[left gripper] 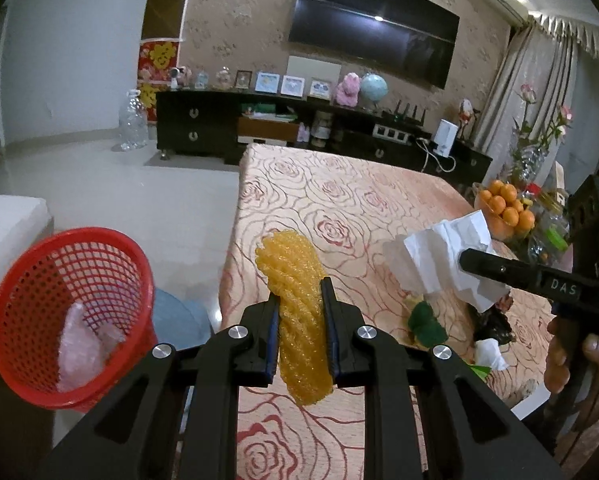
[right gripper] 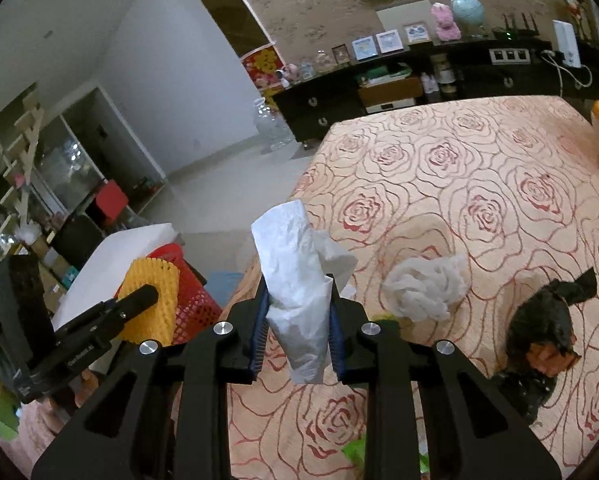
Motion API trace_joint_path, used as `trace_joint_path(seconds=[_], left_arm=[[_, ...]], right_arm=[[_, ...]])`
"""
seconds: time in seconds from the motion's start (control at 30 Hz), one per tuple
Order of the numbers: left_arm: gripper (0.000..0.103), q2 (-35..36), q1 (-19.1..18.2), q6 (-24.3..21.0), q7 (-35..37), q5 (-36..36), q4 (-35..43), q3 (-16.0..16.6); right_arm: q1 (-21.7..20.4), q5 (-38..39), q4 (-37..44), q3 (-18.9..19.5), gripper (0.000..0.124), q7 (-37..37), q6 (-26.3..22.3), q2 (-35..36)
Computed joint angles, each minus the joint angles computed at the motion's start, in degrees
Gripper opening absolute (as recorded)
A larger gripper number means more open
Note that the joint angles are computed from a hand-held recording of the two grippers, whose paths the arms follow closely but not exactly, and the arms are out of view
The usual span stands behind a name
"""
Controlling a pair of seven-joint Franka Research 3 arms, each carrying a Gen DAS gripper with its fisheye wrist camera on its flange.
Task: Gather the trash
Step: 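Carry the foam net and white tissue in both tools over the wastebasket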
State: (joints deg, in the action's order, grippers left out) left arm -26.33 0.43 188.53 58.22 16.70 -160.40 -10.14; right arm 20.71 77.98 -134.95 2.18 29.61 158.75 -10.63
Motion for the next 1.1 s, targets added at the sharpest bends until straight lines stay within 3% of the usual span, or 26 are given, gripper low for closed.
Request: trace_joint_path(seconds=[0.23, 0.4, 0.57, 0.77, 0.93, 1.1], left_arm=[[0.018, -4.7, 3.0, -2.5, 1.2, 0.8, -0.2, 1.2], [0.018, -8.1, 11.0, -4.2, 1.8, 2.3, -0.1, -1.0], [0.018, -8.6, 16.4, -4.2, 0.3, 1.9, -1.2, 0.0], [0.018, -8.6, 18.2, -6.4, 0.1, 1.8, -2.4, 2.0], [0.018, -6.6, 14.8, -9.3, 1.8, 1.2, -1.7, 6.5], [0.018, -5.4, 14.8, -11.3, 2.3, 1.0, -1.1, 6.9]], right_arm=[[1.3, -3.9, 2.7, 1.5, 0.025, 2.2, 0.5, 1.3], [3.1, -6.4, 8.2, 3.0, 0.025, 1.9, -0.5, 4.8], [4.6, -8.8, 14.3, 5.2, 0.025, 1.7, -2.3, 9.5], [6.2, -13.8, 21.3, 8.5, 0.025, 2.9, -5.3, 16.1], [7.1, -17.8, 24.9, 10.5, 0.025, 5.4, -6.6, 20.3], [7.1, -21.2, 27.1, 11.6, 0.025, 8.8, -7.9, 23.5]])
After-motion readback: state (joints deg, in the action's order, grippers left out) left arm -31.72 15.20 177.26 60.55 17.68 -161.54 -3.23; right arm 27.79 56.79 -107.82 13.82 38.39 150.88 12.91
